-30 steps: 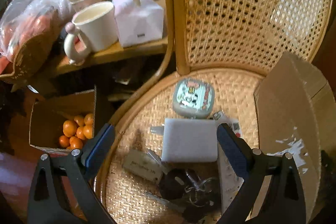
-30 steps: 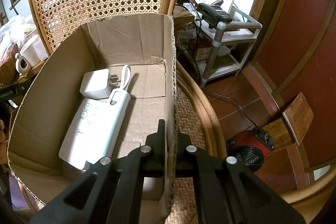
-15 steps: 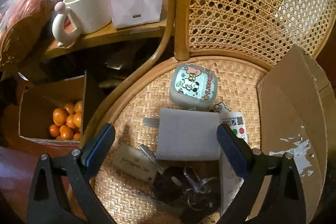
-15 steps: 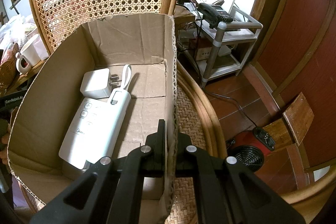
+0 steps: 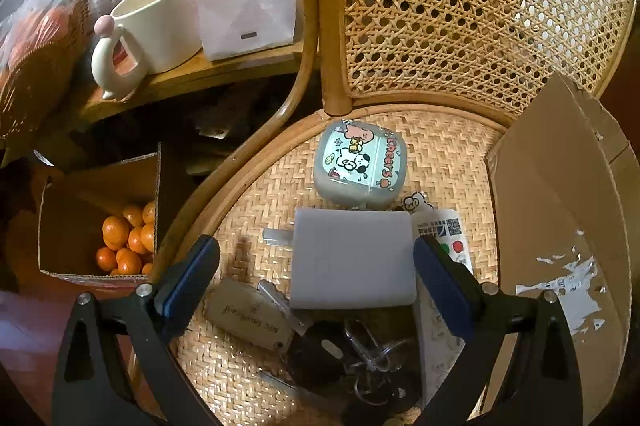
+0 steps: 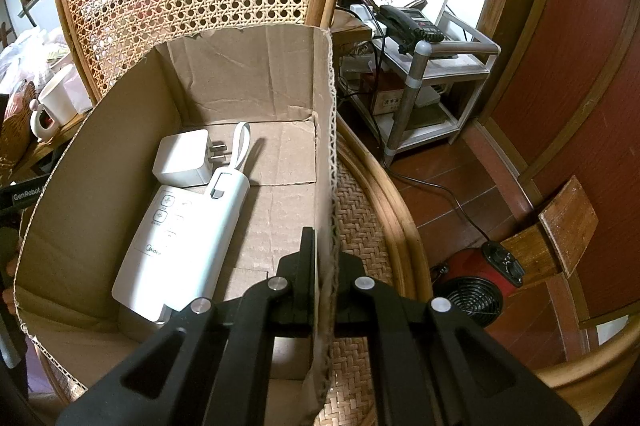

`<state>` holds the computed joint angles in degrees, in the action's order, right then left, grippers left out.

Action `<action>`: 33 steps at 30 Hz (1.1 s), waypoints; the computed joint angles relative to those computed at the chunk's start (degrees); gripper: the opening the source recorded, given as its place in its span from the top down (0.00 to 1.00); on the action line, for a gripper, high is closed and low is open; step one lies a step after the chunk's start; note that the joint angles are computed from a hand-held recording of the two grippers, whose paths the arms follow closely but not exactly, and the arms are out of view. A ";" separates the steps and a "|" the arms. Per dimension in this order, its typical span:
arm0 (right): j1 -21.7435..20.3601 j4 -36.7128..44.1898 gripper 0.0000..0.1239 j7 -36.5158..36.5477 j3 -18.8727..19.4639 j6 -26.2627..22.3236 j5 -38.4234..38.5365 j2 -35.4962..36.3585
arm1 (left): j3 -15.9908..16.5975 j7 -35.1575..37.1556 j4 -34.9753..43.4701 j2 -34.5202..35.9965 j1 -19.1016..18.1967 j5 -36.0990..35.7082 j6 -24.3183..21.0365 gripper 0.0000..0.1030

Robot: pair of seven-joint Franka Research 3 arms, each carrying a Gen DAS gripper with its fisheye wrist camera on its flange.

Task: Organize rigid objects
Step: 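Move the left gripper back over the white rectangular power bank, then lower the left gripper onto the white power bank and close it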

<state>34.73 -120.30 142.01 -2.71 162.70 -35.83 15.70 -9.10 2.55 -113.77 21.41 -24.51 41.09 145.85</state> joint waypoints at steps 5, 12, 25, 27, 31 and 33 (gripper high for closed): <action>0.05 0.02 0.95 -0.01 0.01 -0.07 0.05 0.01 | -0.42 1.24 0.14 -0.19 0.47 -2.21 -1.44 0.05; 0.06 0.10 0.95 -0.07 0.02 -0.16 0.15 0.03 | -0.51 2.97 3.06 0.70 -0.91 -0.15 -7.89 0.05; 0.09 -0.39 0.95 0.61 -0.10 0.09 -0.41 -0.10 | -1.42 5.16 -2.29 -0.22 4.16 -7.52 5.49 0.06; -0.16 -0.47 0.95 0.20 0.09 0.23 -0.02 -0.15 | -0.57 5.18 -1.10 0.01 2.65 -6.69 2.82 0.06; -0.21 -0.71 0.95 -0.20 0.15 0.44 0.53 -0.22 | -0.60 7.63 3.56 2.20 0.57 -6.06 -6.15 0.06; -0.21 -0.68 0.95 -0.41 0.11 0.45 0.60 -0.19 | -0.73 9.00 5.73 3.41 -0.11 -6.00 -9.82 0.06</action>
